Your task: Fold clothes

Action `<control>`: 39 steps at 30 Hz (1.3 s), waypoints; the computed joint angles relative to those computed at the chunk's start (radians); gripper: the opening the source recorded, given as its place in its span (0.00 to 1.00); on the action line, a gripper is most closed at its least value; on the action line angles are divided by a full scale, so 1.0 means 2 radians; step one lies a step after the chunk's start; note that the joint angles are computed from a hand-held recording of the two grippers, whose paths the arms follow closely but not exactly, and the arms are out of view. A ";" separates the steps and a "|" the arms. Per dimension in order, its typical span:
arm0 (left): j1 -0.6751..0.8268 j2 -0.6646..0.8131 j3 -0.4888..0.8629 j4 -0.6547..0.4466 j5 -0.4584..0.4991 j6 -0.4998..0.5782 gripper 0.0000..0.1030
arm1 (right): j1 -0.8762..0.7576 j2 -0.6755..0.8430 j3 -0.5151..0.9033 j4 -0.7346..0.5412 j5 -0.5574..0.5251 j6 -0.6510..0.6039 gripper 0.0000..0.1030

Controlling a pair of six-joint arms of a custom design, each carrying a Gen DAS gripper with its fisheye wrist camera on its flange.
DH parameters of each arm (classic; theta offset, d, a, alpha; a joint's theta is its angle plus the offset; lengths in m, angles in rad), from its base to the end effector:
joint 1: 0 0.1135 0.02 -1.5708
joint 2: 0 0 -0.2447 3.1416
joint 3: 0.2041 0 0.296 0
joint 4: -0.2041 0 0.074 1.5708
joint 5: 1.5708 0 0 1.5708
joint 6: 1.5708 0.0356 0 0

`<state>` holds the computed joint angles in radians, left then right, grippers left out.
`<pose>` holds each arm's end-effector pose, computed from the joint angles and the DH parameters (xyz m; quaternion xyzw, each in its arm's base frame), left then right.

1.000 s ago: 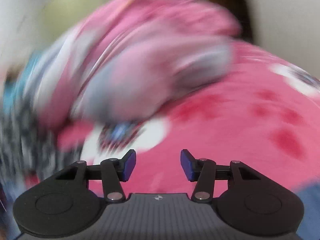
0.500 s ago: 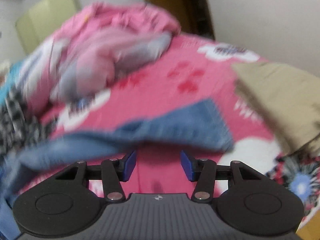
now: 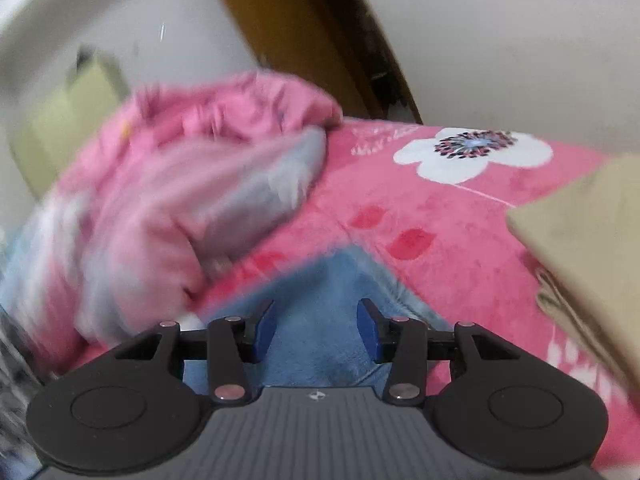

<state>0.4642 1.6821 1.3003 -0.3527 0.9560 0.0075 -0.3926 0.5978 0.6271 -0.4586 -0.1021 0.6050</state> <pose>0.3785 0.1570 0.2410 -0.0017 0.8326 -0.3245 0.4488 0.1910 -0.0752 0.2741 0.3778 0.7512 0.0999 0.5320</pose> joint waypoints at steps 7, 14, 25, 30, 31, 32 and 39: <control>-0.016 -0.137 -0.072 -0.009 0.042 0.013 0.90 | -0.138 -0.070 -0.015 -0.125 -0.159 0.007 0.55; -0.083 -0.245 -0.168 -0.013 -0.003 0.038 0.96 | -0.126 0.038 -0.020 -0.076 -0.161 0.061 0.55; -0.077 -0.234 -0.176 -0.027 -0.057 -0.002 0.95 | -0.084 0.143 -0.029 0.101 -0.100 0.117 0.03; -0.077 -0.226 -0.169 -0.033 -0.074 0.000 0.94 | -0.077 0.037 -0.013 0.028 -0.051 0.051 0.03; -0.076 -0.225 -0.169 -0.032 -0.074 -0.001 0.94 | -0.073 0.011 0.000 -0.006 -0.027 0.022 0.03; -0.074 -0.224 -0.169 -0.031 -0.073 -0.002 0.94 | -0.074 -0.005 0.013 -0.035 -0.014 -0.004 0.03; -0.069 -0.210 -0.172 -0.031 -0.078 -0.004 0.94 | -0.027 -0.002 0.016 -0.175 0.117 -0.092 0.04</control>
<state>0.3268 1.2616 0.9572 -0.4153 0.8008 -0.0005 -0.4464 0.5931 0.6582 -0.8082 0.1316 0.4213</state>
